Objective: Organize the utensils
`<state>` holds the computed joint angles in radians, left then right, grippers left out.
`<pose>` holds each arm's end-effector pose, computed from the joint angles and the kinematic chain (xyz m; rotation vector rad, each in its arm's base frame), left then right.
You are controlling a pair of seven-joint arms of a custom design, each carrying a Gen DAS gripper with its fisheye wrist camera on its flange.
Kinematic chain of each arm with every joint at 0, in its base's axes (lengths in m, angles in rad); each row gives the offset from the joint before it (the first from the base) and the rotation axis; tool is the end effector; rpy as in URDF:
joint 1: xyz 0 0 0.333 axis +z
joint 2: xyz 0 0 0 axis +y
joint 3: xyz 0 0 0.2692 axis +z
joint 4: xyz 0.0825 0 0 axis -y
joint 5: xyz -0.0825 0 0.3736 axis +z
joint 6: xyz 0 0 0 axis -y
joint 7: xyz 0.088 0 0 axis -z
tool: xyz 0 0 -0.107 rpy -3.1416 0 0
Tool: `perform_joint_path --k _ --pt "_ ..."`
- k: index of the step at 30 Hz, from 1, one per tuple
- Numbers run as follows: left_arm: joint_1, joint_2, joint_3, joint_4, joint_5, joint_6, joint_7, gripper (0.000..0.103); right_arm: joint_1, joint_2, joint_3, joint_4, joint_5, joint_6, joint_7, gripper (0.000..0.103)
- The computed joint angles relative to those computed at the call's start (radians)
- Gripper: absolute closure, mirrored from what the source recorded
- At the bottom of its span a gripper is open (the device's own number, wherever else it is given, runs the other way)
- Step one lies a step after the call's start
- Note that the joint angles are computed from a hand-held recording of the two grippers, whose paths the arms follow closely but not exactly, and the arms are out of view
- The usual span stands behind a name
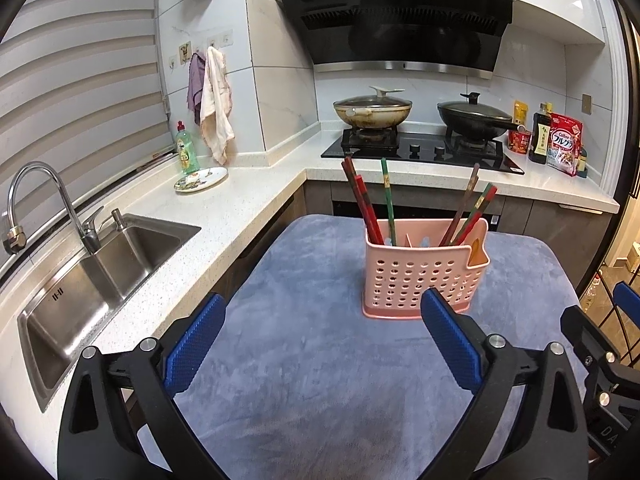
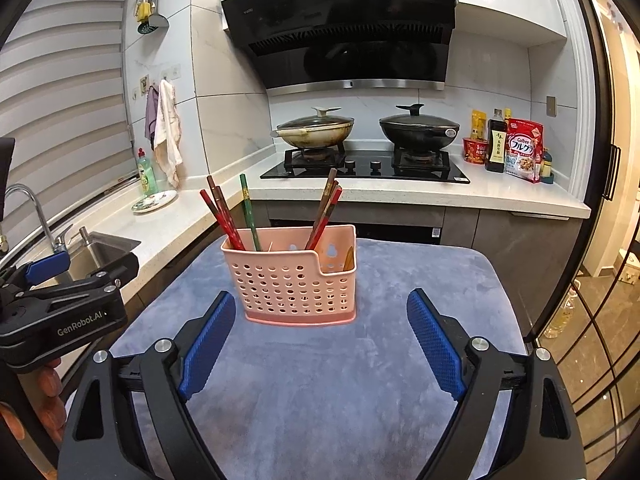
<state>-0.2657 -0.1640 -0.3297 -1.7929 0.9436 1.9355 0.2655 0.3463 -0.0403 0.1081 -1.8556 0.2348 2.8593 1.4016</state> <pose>0.4671 -0.2651 0.6234 -1.8591 1.1241 -0.5057 0.5356 0.2488 0.6156 -1.8077 1.1497 -0.5719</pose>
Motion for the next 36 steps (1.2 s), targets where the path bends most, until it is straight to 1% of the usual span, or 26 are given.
perform_joint_path --k 5,13,14,15,16,21,36 --pt "0.000 -0.008 0.002 -0.022 -0.020 0.000 0.000 0.008 -0.001 0.004 0.000 0.003 -0.018 -0.020 0.014 0.016" --pt "0.000 -0.012 0.003 -0.045 -0.045 0.004 0.005 0.007 -0.003 0.002 0.000 -0.017 -0.041 -0.020 0.046 0.016" --pt "0.000 -0.012 0.004 -0.047 -0.048 0.005 0.005 0.007 -0.003 0.003 0.000 -0.017 -0.042 -0.022 0.047 0.014" --pt "0.000 -0.012 0.005 -0.048 -0.052 0.006 0.006 0.007 -0.002 0.004 -0.001 -0.016 -0.030 -0.026 0.034 0.007" --pt "0.000 -0.013 0.005 -0.051 -0.056 0.007 0.007 0.007 -0.002 0.006 -0.001 -0.014 -0.030 -0.034 0.031 0.007" --pt "0.001 -0.012 0.006 -0.053 -0.069 0.005 0.016 0.007 -0.002 0.003 0.000 -0.031 -0.043 -0.015 0.044 0.007" --pt "0.009 -0.020 0.013 -0.072 -0.095 0.014 0.039 0.007 0.001 0.019 0.002 -0.025 -0.066 -0.050 0.071 0.007"
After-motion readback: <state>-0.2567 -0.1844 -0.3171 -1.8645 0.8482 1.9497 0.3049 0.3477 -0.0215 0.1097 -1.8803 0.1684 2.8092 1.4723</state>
